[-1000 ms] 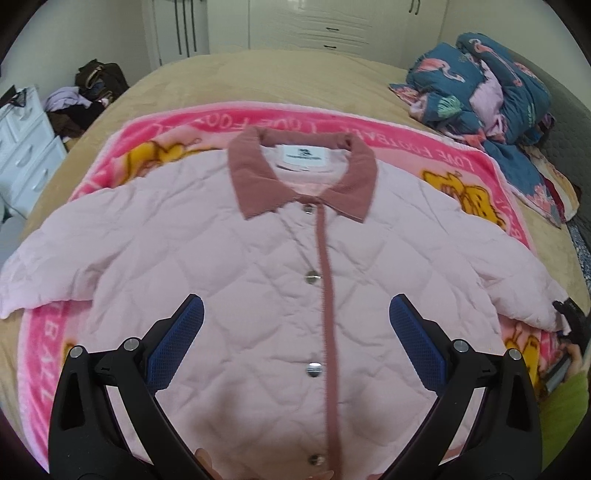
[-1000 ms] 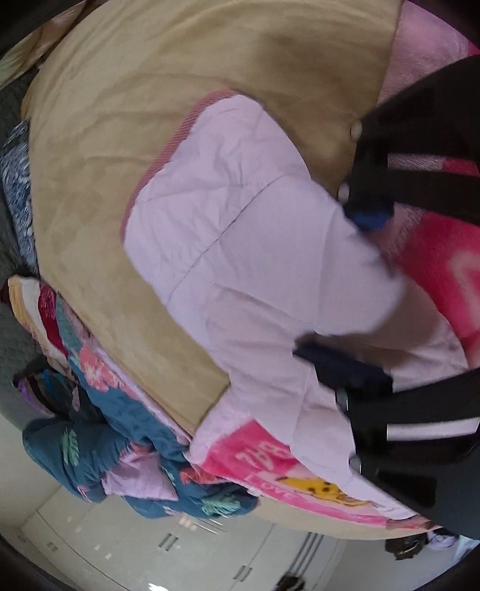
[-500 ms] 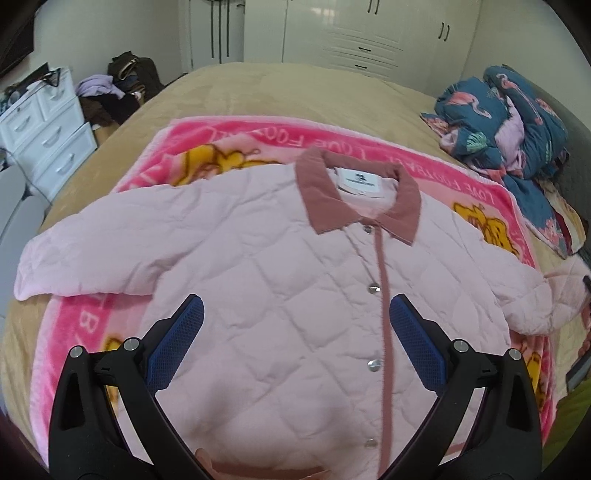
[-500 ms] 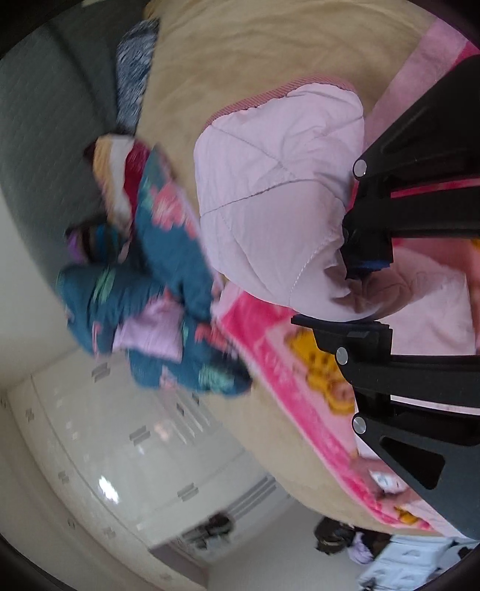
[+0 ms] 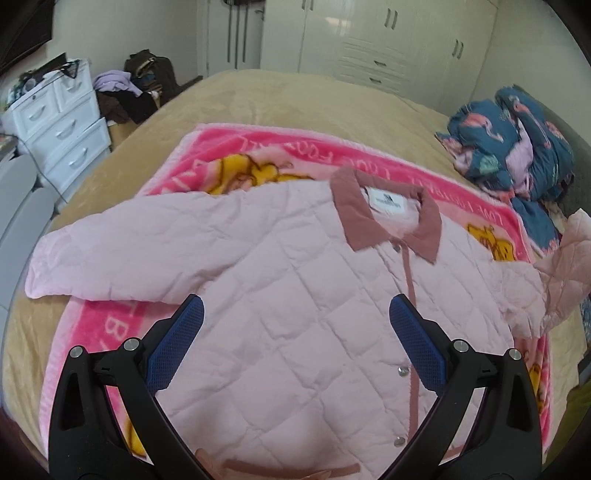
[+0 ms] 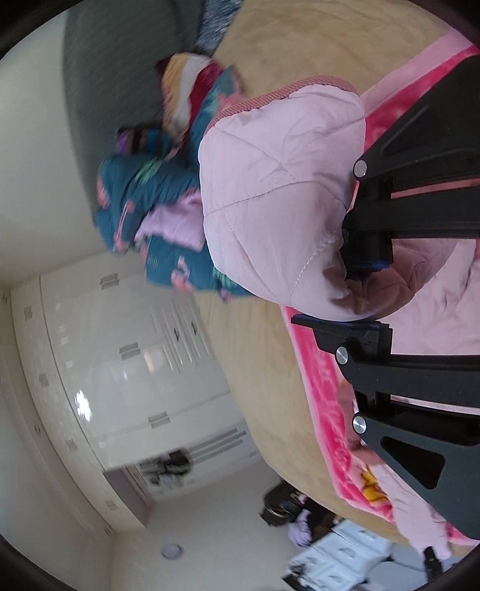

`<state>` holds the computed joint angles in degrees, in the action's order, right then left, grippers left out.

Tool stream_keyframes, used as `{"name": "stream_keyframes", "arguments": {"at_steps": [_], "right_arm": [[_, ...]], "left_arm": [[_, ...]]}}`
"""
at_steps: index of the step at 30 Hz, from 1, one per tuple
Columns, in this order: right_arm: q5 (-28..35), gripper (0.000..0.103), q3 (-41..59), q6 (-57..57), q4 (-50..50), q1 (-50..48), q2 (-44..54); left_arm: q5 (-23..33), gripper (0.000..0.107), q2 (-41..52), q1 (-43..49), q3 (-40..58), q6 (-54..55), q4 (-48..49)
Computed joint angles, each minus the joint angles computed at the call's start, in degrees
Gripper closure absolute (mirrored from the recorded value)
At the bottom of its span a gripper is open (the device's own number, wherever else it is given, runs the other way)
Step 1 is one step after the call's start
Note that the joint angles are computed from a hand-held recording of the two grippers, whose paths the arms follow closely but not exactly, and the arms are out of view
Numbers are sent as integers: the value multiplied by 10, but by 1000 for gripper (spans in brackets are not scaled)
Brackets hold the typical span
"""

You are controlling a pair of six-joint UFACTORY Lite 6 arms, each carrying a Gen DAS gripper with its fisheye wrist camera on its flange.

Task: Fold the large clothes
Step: 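Lift the held sleeve with the right tool and carry it across the jacket front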

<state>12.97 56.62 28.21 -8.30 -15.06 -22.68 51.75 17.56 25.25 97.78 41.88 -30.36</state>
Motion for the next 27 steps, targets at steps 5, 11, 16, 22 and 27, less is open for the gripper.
{"name": "stream_keyframes", "arguments": {"at_steps": [5, 11, 16, 22, 27], "right_arm": [[20, 85, 58, 149, -144, 86, 34], [69, 85, 130, 314, -320, 193, 86], [95, 85, 181, 373, -371, 254, 137], [126, 85, 246, 442, -437, 312, 217], [146, 85, 272, 519, -507, 368, 273]], "left_arm": [[44, 13, 57, 35, 95, -10, -18], [93, 13, 133, 73, 208, -29, -45], [119, 13, 192, 92, 284, -40, -63], [132, 13, 241, 101, 325, -40, -77], [177, 13, 307, 105, 407, -63, -83]]}}
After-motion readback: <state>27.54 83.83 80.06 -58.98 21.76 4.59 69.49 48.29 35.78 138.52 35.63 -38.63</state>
